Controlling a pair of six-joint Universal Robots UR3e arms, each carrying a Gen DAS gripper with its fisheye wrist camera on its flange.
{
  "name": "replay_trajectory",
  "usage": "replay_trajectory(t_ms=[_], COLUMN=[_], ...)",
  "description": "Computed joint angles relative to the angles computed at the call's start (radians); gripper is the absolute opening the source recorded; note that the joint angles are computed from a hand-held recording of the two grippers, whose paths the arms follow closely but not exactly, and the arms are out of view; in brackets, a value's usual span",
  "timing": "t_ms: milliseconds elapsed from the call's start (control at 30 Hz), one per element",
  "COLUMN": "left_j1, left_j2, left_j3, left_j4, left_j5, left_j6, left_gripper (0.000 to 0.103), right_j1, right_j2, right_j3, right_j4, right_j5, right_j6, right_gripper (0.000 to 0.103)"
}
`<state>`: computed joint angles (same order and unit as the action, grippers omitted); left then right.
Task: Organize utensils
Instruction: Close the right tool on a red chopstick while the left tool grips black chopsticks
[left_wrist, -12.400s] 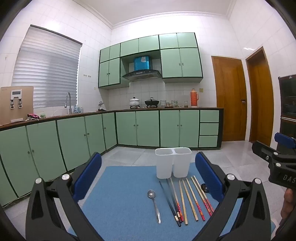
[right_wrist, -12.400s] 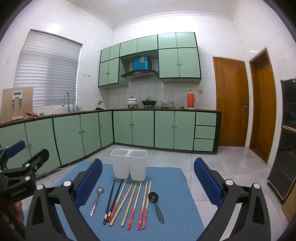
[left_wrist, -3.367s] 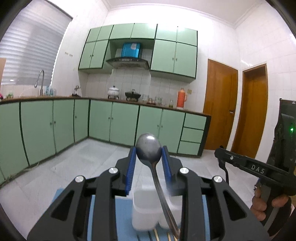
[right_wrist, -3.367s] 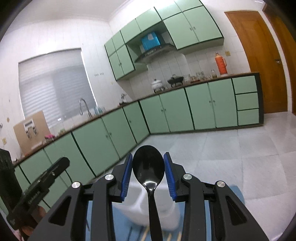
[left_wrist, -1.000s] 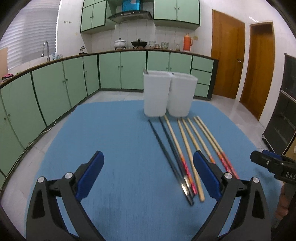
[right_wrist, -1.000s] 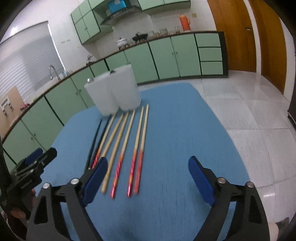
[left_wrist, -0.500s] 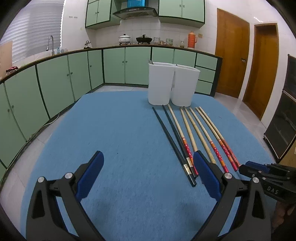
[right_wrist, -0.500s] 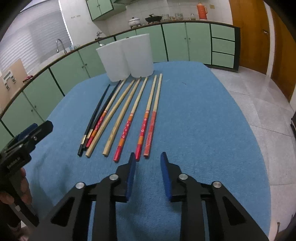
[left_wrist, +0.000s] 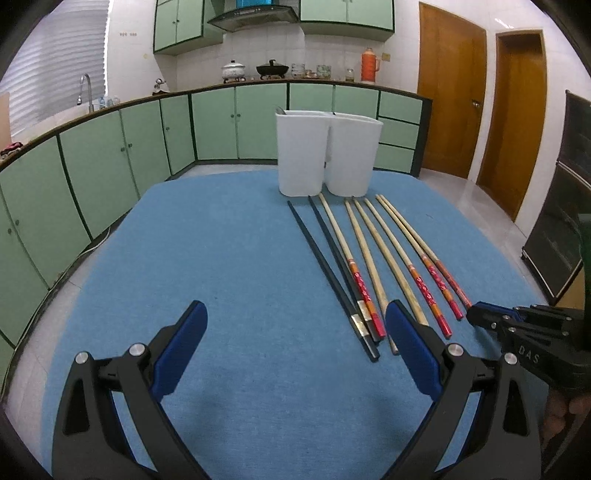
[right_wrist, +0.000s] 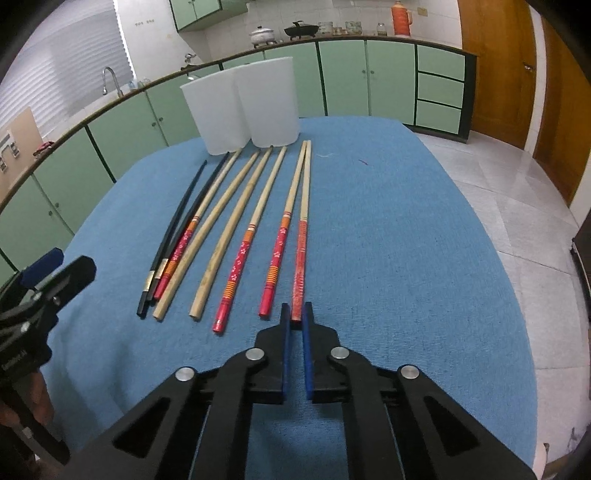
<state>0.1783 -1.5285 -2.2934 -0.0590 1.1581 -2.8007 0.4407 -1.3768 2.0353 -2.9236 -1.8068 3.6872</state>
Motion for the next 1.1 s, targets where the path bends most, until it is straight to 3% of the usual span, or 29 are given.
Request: replay_trajectory(t_ms=[500, 533, 600, 733, 800, 1100], left_j1=[-0.118, -0.112, -0.096, -0.08, -0.075, -0.051], left_j2=[-0.111, -0.112, -0.112, -0.125, -0.13, -0.069], left_j3=[0.155, 0.158, 0.173, 0.201, 0.207, 0.162], left_j4=[-0.183, -0.191, -0.226, -0.284, -0.288, -0.272], left_j5=[0.121, 0.117, 0.106, 0.107, 0.122, 0.053], left_j6=[0.013, 0.008, 0.011, 0.005, 0.001, 0.034], left_gripper=[0.093, 0.091, 0.076, 0.068, 0.059, 0.067], right_j1=[-0.025, -0.028, -0.03, -0.032, -0.032, -0.034], right_j2=[-0.04, -0.041, -0.041, -0.041, -0.042, -0.043], right_j3=[0.054, 0.057, 0.059, 0.061, 0.06, 0.062], right_j4=[-0.025, -0.029, -0.032, -0.034, -0.034, -0.035], right_j5=[0.001, 0.005, 0.008, 0.012, 0.011, 0.011], right_j6=[0.021, 0.021, 0.021, 0.021, 0.021, 0.017], right_gripper=[0.006, 0.006, 0.006, 0.006, 0.006, 0.006])
